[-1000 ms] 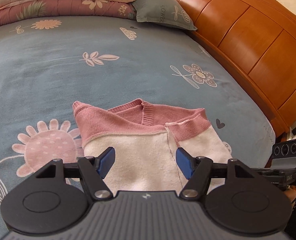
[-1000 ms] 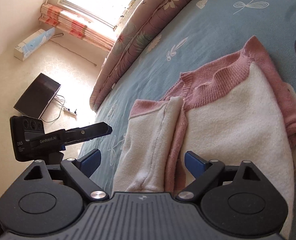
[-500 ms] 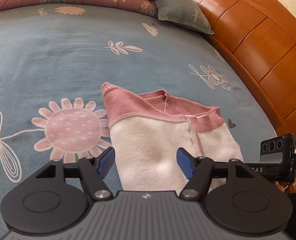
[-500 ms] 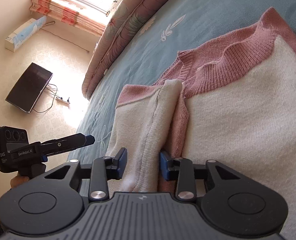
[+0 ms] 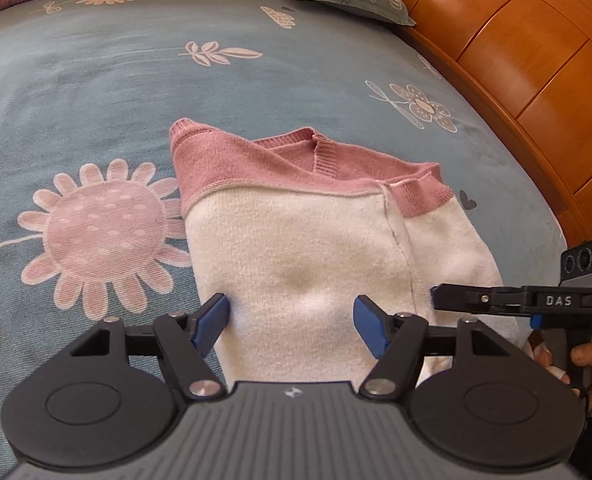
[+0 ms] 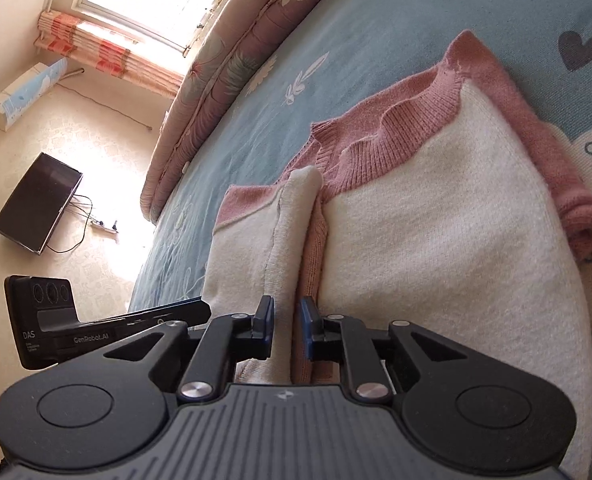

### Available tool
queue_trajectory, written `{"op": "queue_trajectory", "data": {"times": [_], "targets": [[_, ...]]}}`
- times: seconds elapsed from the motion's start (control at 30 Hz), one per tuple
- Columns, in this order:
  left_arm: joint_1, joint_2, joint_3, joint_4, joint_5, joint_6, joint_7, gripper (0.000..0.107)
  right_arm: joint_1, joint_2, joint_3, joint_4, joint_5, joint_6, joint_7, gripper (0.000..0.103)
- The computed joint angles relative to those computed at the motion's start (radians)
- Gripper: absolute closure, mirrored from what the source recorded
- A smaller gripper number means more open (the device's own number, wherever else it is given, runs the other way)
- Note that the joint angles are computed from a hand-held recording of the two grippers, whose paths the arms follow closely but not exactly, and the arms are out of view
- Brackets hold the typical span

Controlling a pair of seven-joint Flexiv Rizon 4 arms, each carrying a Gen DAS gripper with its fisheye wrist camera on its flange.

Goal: Fold clothes
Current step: 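Pinch the sweater's white side edge with the right gripper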

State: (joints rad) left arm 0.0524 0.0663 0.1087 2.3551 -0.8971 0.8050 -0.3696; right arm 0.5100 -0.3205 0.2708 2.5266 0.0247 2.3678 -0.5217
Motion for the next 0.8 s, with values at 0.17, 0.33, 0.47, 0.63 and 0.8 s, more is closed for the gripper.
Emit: {"op": "queue_trajectory", "data": {"times": [0.17,0.33,0.47,0.63,0.8], "targets": [[0.011,-0.007,0.005,-0.009,-0.017,-0.043,0.0,0.033,-0.049,-0.036,0.018,0.015,-0.075,0.044,0.061,0.058],[0.016,-0.007,0.007,-0.009,-0.025,-0.057,-0.004,0.033,-0.099,-0.112,0.025,-0.037,-0.228,0.083,0.107,0.053],[0.028,-0.013,0.012,-0.019,-0.038,-0.089,-0.016,0.033,-0.084,-0.107,-0.001,-0.069,-0.252,0.07,0.055,0.047],[0.051,0.003,0.029,-0.029,-0.114,-0.148,-0.009,0.033,-0.139,-0.134,0.0,-0.096,-0.322,0.081,0.079,0.047],[0.071,0.005,0.039,-0.034,-0.134,-0.17,-0.014,0.033,-0.163,-0.165,0.002,-0.113,-0.355,0.08,0.095,0.053]]}}
